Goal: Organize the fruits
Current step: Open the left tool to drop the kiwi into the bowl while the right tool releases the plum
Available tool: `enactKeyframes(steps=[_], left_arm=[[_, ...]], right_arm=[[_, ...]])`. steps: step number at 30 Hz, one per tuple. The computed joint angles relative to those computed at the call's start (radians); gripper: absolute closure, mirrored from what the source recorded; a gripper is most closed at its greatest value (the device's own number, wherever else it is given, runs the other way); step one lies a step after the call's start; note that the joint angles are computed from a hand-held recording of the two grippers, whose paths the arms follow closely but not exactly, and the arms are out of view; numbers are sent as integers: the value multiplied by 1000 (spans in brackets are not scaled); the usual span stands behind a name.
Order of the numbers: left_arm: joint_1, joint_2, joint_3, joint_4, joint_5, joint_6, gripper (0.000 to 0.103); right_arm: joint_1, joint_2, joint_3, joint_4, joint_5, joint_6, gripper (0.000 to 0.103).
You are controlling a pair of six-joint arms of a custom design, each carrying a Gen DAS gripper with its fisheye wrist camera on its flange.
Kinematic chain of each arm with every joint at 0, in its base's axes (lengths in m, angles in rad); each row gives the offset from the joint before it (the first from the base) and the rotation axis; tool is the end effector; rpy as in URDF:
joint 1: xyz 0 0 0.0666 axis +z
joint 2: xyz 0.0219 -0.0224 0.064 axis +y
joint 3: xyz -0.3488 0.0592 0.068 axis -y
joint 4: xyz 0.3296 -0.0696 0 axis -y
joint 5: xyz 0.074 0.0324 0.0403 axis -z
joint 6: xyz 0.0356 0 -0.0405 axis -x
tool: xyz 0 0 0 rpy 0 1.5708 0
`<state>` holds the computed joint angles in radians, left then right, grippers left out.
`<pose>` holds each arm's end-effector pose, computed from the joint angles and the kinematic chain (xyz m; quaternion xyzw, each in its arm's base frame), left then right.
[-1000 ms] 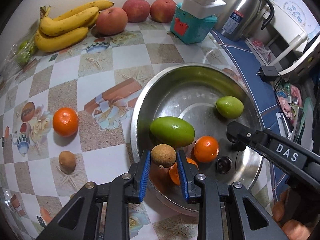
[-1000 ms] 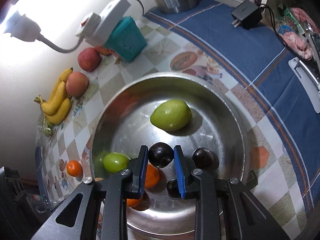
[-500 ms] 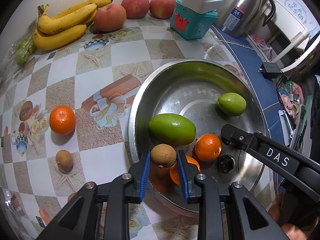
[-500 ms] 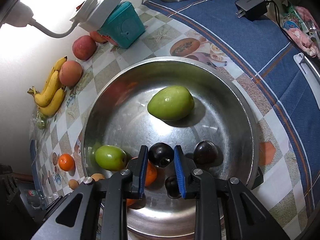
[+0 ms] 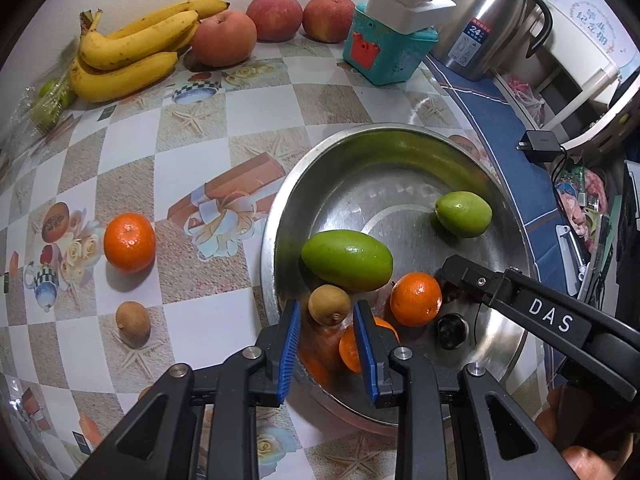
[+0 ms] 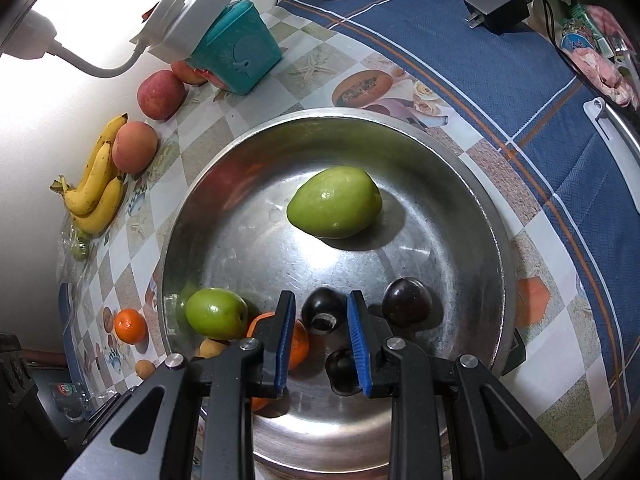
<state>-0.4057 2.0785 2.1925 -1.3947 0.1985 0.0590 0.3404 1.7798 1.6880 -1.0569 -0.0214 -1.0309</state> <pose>0.5569 -0.2473 0.3354 0.1839 0.9674 -0.1285 0.1174 0.5030 0.1785 0.3274 0.3288 0.9208 0.1407 0.1555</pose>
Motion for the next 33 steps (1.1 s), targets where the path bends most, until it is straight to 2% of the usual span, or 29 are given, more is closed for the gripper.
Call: enactKeyframes(steps=[9, 22, 23, 25, 26, 33], left_arm=[[11, -19, 5, 5, 8, 12, 73], [88, -22, 38, -5, -3, 120, 72], [96, -22, 39, -7, -3, 131, 72], [112, -25, 37, -6, -8, 155, 60], [118, -26, 36, -4, -12, 163, 57], [158, -31, 27, 1, -21, 214, 53]], right_arm=[[6, -23, 0, 2, 21, 7, 75], [32, -44, 40, -19, 66, 42, 76], [35, -43, 45, -23, 68, 45, 76], [44, -35, 62, -32, 72, 56, 76], [48, -31, 70, -36, 73, 60, 76], [83, 10, 141, -67, 77, 106, 76]])
